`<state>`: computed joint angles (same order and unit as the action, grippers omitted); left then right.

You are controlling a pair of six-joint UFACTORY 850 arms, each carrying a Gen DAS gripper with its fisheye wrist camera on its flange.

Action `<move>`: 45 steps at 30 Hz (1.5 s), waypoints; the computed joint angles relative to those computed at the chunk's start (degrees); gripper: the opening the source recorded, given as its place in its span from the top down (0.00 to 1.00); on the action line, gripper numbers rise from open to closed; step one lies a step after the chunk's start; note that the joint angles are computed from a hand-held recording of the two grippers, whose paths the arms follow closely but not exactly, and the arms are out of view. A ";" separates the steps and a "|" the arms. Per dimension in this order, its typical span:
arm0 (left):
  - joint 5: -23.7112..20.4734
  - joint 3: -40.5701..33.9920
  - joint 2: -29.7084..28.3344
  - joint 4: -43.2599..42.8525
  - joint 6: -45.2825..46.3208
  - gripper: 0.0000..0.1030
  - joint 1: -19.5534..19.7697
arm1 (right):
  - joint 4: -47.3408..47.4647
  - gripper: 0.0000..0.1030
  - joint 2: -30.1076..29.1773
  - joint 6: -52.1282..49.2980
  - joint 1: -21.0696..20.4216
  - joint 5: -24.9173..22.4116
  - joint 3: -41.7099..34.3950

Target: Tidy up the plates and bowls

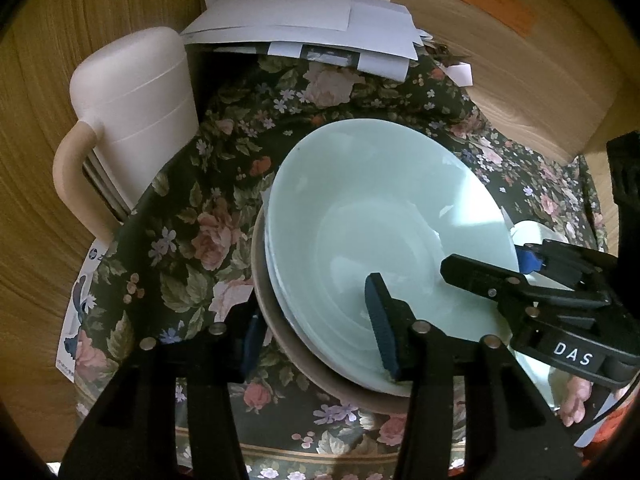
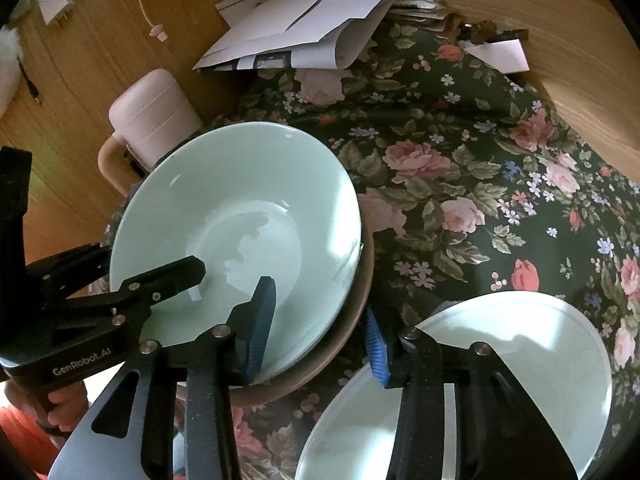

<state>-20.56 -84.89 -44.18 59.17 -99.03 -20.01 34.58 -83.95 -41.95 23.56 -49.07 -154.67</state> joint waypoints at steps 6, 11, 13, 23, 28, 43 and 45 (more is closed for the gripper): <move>0.02 -0.27 0.25 1.49 -2.12 0.54 -0.33 | 2.75 0.63 4.21 -2.34 -0.44 3.12 7.26; -0.41 -1.09 0.43 3.37 -3.52 0.54 -0.87 | 6.89 0.63 9.14 -6.32 -1.23 6.65 15.13; -0.62 -1.62 0.43 4.71 -4.28 0.54 -1.19 | 8.68 0.63 10.90 -7.95 -1.58 8.14 17.88; -0.02 -5.38 -0.62 6.69 -3.28 0.54 -2.73 | 17.25 0.64 19.29 -16.83 -3.85 14.85 30.08; 0.41 -8.07 -1.96 5.54 -0.82 0.54 -3.87 | 19.39 0.64 21.26 -18.61 -5.36 16.10 33.11; 1.26 -16.84 -7.42 -10.20 17.27 0.54 -6.87 | 23.44 0.64 25.94 -23.02 -9.09 19.29 41.74; 1.13 -17.62 -7.97 -12.33 19.27 0.54 -7.13 | 23.32 0.64 26.09 -22.92 -9.48 19.15 42.28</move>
<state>-19.43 -102.52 -52.15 46.84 -79.76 -27.14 57.89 -57.86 -64.87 14.08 -29.92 -112.39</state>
